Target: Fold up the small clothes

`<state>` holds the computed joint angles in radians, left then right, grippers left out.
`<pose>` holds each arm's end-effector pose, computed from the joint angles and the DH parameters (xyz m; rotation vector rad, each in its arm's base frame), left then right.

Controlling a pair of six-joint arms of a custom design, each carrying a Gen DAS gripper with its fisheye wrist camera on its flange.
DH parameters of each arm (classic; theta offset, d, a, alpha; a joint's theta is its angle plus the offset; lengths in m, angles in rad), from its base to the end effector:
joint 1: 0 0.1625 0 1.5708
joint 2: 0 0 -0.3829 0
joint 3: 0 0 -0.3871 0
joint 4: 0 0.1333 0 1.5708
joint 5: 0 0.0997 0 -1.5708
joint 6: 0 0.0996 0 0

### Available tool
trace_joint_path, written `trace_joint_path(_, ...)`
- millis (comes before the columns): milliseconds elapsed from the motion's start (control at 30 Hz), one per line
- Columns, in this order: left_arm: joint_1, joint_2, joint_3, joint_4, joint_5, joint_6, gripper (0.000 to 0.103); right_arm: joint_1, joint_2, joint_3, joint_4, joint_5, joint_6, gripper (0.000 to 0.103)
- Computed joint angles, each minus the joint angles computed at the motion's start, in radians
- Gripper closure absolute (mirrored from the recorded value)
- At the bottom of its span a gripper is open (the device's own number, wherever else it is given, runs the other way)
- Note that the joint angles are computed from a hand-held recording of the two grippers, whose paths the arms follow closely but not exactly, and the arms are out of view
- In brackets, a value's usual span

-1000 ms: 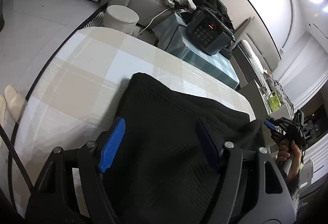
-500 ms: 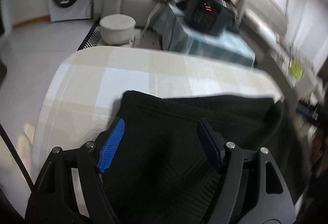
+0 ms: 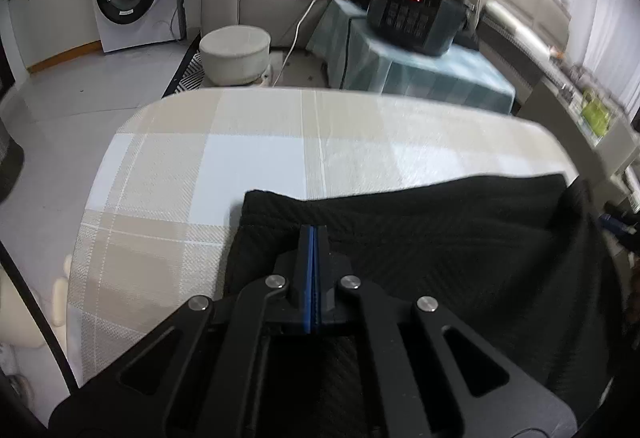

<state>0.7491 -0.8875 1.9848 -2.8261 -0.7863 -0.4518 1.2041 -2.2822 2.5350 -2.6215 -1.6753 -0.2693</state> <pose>-0.2478 -0.5086 0.0610 0.3779 2.4638 -0.7714 0.0196 -0.2918 0.3579 -0.1852 -2.6130 1.0058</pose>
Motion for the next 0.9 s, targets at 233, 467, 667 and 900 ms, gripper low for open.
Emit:
trace_joint_path(233,0.013,-0.043,-0.017,0.138,0.006,-0.051,0.022,-0.033,-0.030,0.006,0.035,0.025,-0.017,0.046)
trace_joint_path(467,0.014,0.025,-0.056,0.100,0.052,0.039,0.071,-0.061,-0.035,0.007,0.054,0.048,-0.018,0.045)
trace_joint_path(667,-0.002,0.032,-0.034,-0.041,0.065,0.132,0.099,-0.058,-0.038,0.004,0.057,0.041,-0.018,0.045)
trace_joint_path(900,0.051,-0.102,0.090,-0.303,0.009,-0.009,0.099,-0.089,-0.049,0.006,0.065,0.062,-0.031,0.045)
